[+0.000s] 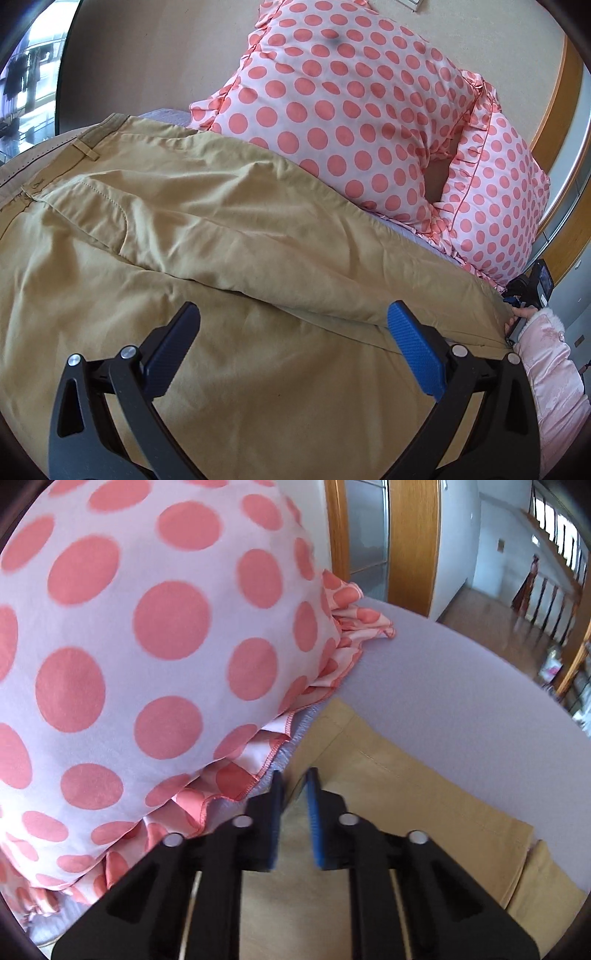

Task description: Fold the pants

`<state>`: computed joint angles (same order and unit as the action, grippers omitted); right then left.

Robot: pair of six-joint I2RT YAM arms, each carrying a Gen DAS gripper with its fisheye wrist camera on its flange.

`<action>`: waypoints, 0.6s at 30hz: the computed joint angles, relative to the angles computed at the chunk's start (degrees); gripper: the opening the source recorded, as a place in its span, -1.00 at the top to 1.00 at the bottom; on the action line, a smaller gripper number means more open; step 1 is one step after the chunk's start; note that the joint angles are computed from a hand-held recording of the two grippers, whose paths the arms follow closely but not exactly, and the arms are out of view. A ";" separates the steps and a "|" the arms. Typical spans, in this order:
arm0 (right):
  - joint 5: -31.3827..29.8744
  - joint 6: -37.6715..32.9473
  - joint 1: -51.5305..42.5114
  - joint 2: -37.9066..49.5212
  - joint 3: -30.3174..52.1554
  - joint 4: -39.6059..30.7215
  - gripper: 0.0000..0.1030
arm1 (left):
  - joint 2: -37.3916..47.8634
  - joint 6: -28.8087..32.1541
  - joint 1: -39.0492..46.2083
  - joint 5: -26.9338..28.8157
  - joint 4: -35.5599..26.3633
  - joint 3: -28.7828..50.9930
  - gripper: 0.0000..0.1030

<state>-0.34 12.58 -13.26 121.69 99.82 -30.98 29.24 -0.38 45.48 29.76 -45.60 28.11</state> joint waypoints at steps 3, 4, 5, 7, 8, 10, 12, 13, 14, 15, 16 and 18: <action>-11.29 0.83 -4.75 -6.68 -9.23 5.09 0.92 | -0.19 -0.18 -0.18 -0.12 -0.15 -0.01 -0.96; -15.95 0.40 -6.89 -9.97 -13.33 7.52 0.92 | -0.28 -0.25 -0.17 -0.07 -0.19 -0.01 -0.96; -20.24 0.07 -8.54 -13.88 -17.34 9.10 0.92 | -0.28 -0.34 -0.14 0.06 -0.16 -0.02 -0.96; -30.81 -1.95 -14.44 -22.45 -26.69 11.50 0.93 | -0.07 -0.16 0.16 0.92 -0.19 -0.12 -0.96; -35.67 -2.70 -17.36 -25.89 -29.61 11.05 0.93 | 0.12 0.19 0.45 1.42 -0.35 -0.19 -0.96; -43.70 -7.07 -24.72 -34.95 -38.13 7.55 0.93 | 0.37 0.04 0.02 1.29 -0.36 -0.17 -0.96; -47.69 -13.62 -31.38 -39.75 -41.41 -1.19 0.93 | -0.06 -0.08 -0.22 1.14 -0.41 -0.24 -0.96; -48.61 -16.92 -34.07 -39.99 -41.73 -5.65 0.92 | -0.20 -0.07 -0.09 1.46 -0.42 -0.28 -0.96; -48.96 -20.20 -36.19 -39.54 -40.69 -11.21 0.92 | -0.21 -0.06 0.04 1.75 -0.36 -0.29 -0.96; -49.26 -22.07 -37.14 -37.49 -39.45 -14.61 0.91 | -0.60 0.10 0.47 2.02 -0.58 -0.39 -0.96; -49.60 -23.08 -37.49 -35.59 -38.13 -17.16 0.91 | -1.29 0.00 0.71 2.00 -0.73 -0.39 -0.96; -49.73 -23.27 -37.69 -32.56 -35.91 -19.53 0.70 | -3.88 0.84 3.34 3.84 -2.06 -0.17 -0.96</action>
